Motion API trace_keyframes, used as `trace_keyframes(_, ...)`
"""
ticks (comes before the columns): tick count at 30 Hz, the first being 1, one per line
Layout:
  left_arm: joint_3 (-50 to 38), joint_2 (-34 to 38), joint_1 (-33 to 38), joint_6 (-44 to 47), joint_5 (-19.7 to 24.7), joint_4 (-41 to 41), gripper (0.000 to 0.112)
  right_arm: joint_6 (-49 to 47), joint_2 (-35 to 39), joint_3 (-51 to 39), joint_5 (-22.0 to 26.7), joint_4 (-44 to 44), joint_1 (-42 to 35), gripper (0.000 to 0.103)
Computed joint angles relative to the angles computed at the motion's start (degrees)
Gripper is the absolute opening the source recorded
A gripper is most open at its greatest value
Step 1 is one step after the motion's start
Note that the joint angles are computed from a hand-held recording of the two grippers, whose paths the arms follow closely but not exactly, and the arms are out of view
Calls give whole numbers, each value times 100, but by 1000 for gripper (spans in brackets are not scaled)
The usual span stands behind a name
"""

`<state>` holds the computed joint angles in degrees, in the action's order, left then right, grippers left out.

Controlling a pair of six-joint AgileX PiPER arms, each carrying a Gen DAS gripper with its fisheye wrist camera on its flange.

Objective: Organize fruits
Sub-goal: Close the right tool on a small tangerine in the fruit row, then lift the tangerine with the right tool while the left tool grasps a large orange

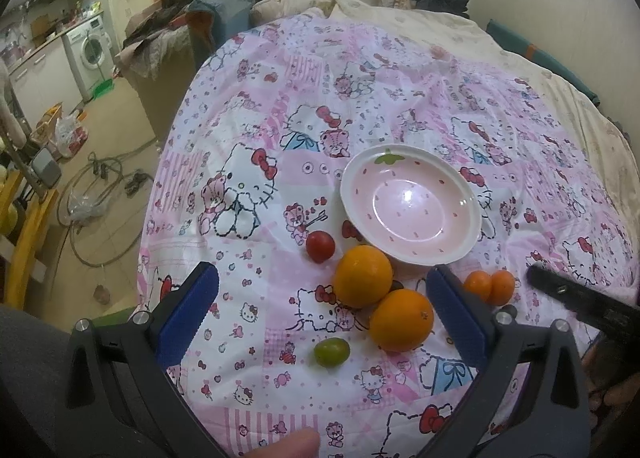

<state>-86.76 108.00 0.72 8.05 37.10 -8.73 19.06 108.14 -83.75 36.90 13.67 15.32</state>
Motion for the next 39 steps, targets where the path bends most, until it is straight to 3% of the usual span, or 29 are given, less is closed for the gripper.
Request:
trace_keyframes(3, -113, 84, 12, -55, 132, 13, 102, -699, 651, -417, 909, 1302, -358, 77)
trace_keyframes(12, -201, 167, 36, -40, 283, -48, 102, -564, 1553, -1235, 1627, 1340, -149, 59)
trace_keyframes(18, -267, 213, 64, -71, 369, -60, 102, -395, 1638, -1366, 1701, 871, -17, 45)
trace_keyframes(33, -223, 232, -47, -233, 323, 273, 102, -1073, 821, -1128, 1479, 1310, -175, 44)
trace_keyframes(39, -577, 488, -154, -57, 772, 144, 102, -1261, 491, -1258, 1371, 1032, -383, 44)
